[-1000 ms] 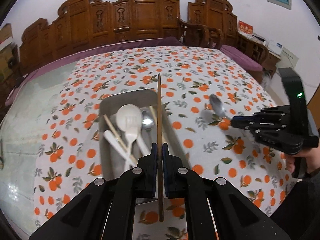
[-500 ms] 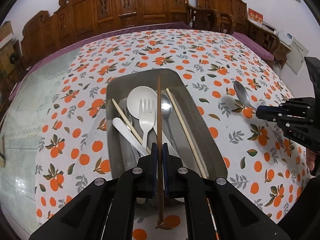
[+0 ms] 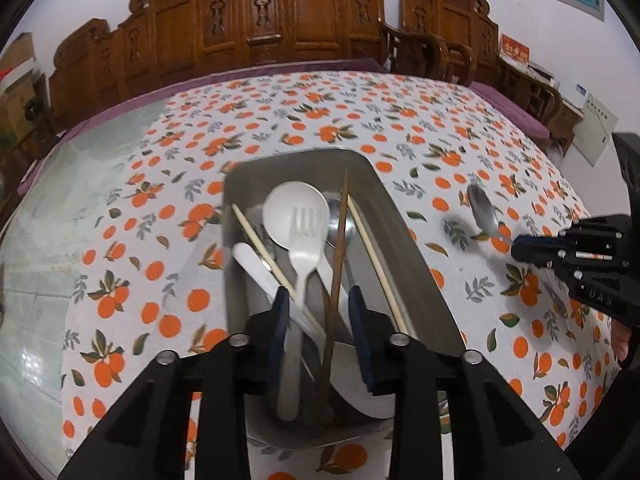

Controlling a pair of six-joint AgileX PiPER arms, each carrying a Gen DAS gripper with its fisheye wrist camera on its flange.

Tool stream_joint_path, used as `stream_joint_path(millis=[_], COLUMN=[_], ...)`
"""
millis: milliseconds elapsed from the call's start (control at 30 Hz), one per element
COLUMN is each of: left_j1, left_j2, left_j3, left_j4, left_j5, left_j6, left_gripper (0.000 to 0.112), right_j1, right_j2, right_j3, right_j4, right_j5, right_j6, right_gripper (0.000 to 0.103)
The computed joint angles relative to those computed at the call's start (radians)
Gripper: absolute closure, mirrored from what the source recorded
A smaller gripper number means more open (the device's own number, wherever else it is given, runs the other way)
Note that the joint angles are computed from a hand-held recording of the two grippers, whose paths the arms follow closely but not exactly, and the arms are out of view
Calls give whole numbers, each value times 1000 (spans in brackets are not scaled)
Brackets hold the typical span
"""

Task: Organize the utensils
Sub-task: 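Carry the wooden chopstick into the metal tray and open the left tool, then lower the steel spoon into the metal tray and open the right tool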

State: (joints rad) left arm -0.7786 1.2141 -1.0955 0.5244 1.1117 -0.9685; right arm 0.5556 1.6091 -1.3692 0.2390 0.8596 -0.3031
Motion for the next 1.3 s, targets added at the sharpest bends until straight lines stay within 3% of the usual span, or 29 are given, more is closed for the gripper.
stream_joint_path(millis=[333, 667, 867, 1300], left_j1=[-11, 37, 63, 109], left_j2=[-71, -108, -119, -190], left_j3=[9, 28, 37, 35], left_j4=[105, 102, 95, 100], left_j5=[68, 34, 7, 23], left_j6=[-35, -34, -31, -5], left_gripper=[62, 37, 29, 28], right_j1=[65, 111, 146, 272], right_j2=[-23, -49, -43, 92], right_j3=[-11, -45, -81, -302], right_j4=[-9, 16, -1, -111], right_j5=[-19, -39, -52, -28], right_j6=[41, 91, 152, 316], right_gripper=[96, 96, 96, 96])
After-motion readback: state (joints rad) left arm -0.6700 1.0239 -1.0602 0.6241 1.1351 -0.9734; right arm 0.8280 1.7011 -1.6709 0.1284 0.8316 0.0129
